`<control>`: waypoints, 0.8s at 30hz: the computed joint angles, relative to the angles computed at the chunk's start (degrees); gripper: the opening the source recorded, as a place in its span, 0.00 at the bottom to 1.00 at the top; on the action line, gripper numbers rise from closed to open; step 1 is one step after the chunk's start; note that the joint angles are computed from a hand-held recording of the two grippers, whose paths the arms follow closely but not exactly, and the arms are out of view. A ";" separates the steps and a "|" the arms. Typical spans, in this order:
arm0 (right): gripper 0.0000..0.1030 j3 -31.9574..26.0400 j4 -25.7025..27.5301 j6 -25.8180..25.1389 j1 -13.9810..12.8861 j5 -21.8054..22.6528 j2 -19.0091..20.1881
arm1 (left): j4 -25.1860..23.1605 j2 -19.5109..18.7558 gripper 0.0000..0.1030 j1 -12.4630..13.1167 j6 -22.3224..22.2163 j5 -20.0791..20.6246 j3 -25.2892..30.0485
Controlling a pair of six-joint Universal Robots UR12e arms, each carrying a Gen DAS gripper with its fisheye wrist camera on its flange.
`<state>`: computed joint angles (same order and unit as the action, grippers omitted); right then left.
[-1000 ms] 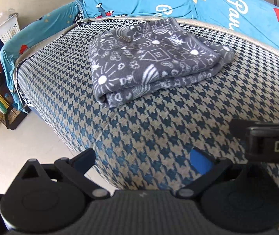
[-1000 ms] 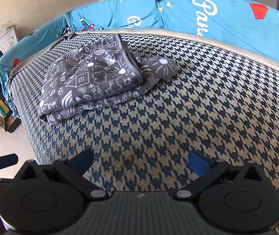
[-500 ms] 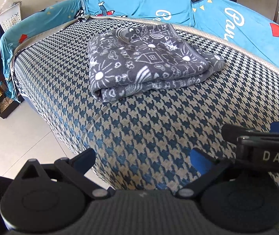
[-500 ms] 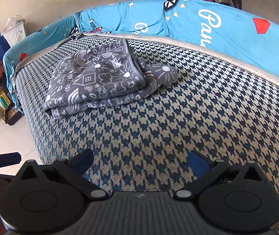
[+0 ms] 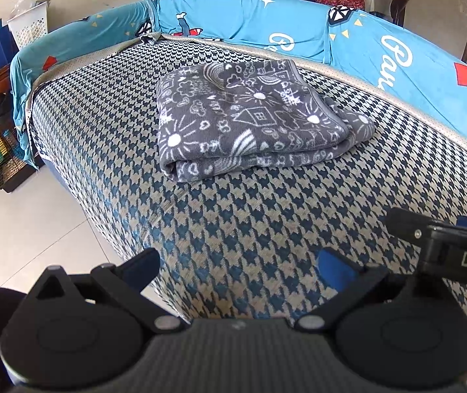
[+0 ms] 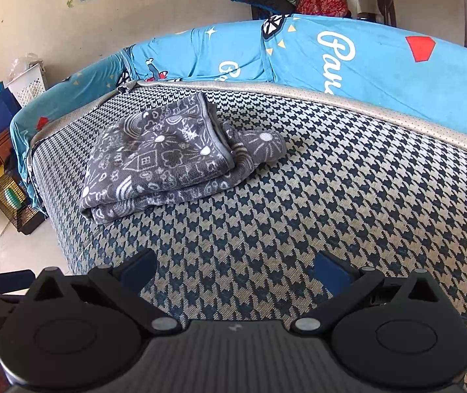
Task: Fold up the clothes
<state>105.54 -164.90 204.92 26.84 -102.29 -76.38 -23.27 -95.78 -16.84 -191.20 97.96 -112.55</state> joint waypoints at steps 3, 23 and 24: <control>1.00 0.01 -0.40 0.19 -0.01 -0.38 -0.03 | 0.07 -0.25 1.00 -0.11 -0.33 0.25 0.26; 1.00 -0.85 -0.64 -1.15 0.21 -0.73 1.32 | 0.25 -1.26 1.00 1.71 -3.40 0.53 0.88; 1.00 -0.95 -0.41 -1.06 0.20 -0.98 1.42 | 0.32 -1.43 1.00 1.74 -3.35 0.70 0.96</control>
